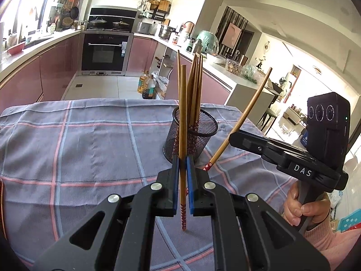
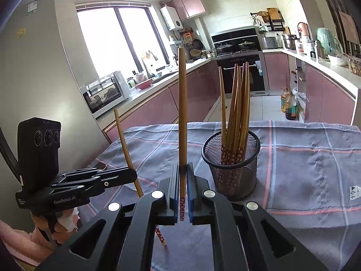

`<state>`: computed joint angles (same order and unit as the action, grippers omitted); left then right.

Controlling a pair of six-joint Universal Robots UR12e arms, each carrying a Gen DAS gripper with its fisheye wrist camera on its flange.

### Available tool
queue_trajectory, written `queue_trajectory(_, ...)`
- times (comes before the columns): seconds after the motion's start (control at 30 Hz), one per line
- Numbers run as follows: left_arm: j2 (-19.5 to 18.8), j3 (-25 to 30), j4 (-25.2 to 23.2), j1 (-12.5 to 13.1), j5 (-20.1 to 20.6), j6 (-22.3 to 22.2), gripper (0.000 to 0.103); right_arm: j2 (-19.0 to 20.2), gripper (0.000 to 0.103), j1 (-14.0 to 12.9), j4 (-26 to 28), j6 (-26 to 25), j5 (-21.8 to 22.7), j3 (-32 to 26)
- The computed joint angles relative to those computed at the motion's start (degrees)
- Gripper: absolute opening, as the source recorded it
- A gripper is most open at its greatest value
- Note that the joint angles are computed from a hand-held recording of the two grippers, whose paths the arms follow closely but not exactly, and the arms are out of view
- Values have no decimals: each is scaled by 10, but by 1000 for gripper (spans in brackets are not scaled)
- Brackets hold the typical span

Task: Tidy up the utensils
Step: 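Lift both held chopsticks upright and carry them over the mesh holder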

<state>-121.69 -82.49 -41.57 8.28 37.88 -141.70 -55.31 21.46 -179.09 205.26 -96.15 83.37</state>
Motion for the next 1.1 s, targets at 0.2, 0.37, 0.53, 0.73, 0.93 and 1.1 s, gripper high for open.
queue_trajectory(0.2, -1, 0, 5, 0, -2, -3, 7, -1, 6, 1, -2, -2, -4, 0)
queue_trajectory(0.37, -1, 1, 6, -1, -2, -5, 7, -2, 5, 1, -1, -3, -7, -1)
queue_trajectory(0.53, -1, 2, 14, -1, -6, -9, 7, -3, 5, 1, -1, -6, -11, -2)
queue_trajectory(0.73, -2, 3, 19, -1, -10, -12, 7, -4, 6, 2, -5, -9, -16, -2)
queue_trajectory(0.93, -3, 5, 23, -3, -12, -11, 7, -4, 6, 1, -6, -12, -18, -4)
queue_trajectory(1.1, -2, 6, 26, -4, -14, -11, 7, -5, 6, 1, -6, -15, -20, -5)
